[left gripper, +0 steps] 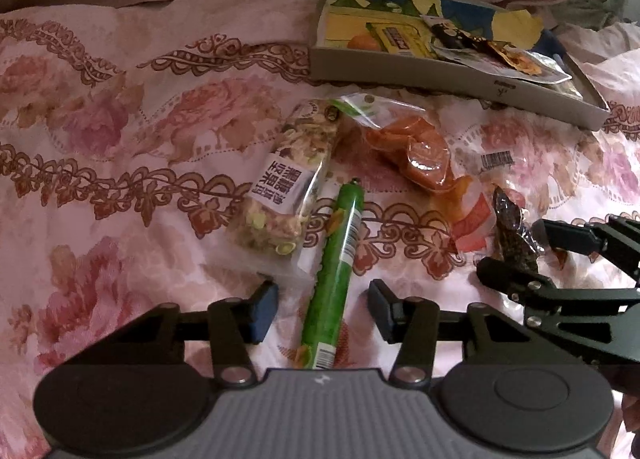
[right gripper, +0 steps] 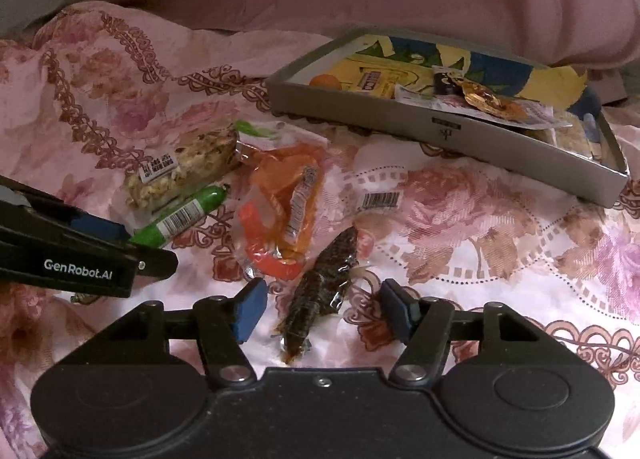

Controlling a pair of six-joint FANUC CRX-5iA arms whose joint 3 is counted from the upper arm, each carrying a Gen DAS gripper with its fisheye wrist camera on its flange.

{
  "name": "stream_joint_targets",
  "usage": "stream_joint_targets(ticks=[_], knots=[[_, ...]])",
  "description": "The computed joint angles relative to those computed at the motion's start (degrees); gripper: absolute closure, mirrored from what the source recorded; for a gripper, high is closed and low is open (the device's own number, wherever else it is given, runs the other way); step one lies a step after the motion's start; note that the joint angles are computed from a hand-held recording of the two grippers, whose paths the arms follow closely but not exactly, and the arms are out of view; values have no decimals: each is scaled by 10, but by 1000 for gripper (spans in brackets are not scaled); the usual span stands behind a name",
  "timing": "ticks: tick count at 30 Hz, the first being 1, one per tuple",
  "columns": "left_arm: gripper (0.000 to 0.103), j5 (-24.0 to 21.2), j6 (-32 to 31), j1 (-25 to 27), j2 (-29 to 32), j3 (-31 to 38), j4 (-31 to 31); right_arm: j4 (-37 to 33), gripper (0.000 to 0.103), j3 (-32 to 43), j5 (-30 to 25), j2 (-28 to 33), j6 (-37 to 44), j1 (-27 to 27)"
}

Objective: Organize snacks
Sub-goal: 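Grasp the green tube with the left tool while the right tool grasps the dark brown packet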

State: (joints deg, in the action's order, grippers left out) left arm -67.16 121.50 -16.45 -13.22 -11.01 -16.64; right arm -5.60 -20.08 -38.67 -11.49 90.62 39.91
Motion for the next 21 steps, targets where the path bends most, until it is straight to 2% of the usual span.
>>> stream_joint_targets(ticks=[2,8,10,11,14,18,21], knots=[[60,2,2,1,-2,-2,7,12,55,-8,7,-4,-11,4],[82,-10,4,-14,1,10,-1,50,57,-21,6,-14,-38,19],[83,-9,2,-13,-1,9,7,57,59,-21,2,-16,-51,23],[84,-5,0,-10,-4,6,15,58,66,-22,1,-18,-54,24],[85,12,-16,11,-16,-11,56,55,71,-22,-3,-25,-54,23],[85,43,-41,46,-35,-43,123,34,72,-16,-16,-32,-53,14],[84,44,-44,49,-34,-45,129,16,72,-12,-19,-32,-39,9]])
